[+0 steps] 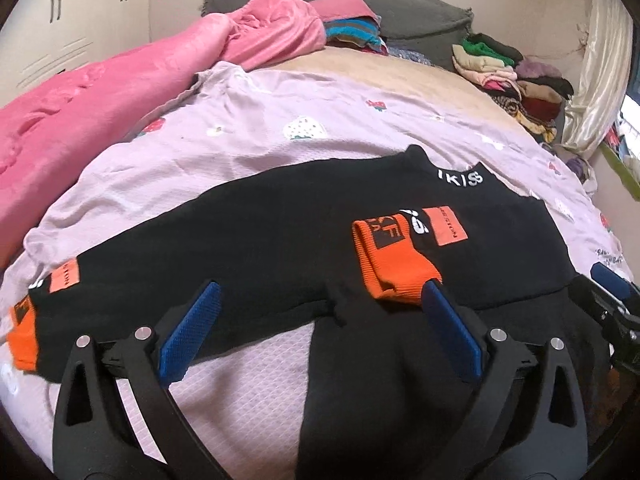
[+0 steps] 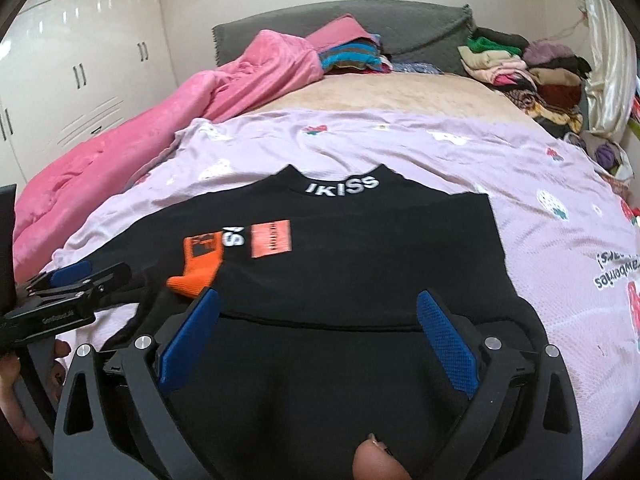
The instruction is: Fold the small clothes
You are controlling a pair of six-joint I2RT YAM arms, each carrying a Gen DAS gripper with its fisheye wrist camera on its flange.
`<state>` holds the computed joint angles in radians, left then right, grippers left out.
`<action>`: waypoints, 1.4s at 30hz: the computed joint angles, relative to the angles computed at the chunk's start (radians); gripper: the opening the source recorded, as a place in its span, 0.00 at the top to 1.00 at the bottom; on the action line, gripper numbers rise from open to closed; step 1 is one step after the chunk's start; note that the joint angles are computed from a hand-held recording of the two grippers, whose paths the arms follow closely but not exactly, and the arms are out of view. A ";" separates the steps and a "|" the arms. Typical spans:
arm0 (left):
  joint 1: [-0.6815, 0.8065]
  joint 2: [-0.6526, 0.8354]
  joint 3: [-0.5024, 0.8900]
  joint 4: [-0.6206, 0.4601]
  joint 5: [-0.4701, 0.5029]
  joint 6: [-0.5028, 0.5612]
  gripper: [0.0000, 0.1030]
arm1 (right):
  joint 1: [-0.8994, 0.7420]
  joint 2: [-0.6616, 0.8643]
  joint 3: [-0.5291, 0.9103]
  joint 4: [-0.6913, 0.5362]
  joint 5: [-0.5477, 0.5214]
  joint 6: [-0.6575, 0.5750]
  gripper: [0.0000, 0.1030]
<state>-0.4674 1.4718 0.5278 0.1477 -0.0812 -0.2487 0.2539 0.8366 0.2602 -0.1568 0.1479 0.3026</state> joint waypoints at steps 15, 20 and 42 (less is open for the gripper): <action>0.129 -0.224 -0.103 -0.087 0.018 0.016 0.09 | 0.312 0.102 0.092 0.011 0.166 0.088 0.04; 0.186 -0.294 -0.134 -0.122 0.037 0.030 0.09 | 0.386 0.165 0.129 0.031 0.204 0.101 0.04; 0.693 -0.300 -0.189 -0.185 0.250 0.171 0.09 | 0.573 0.499 0.314 0.134 0.244 0.114 0.04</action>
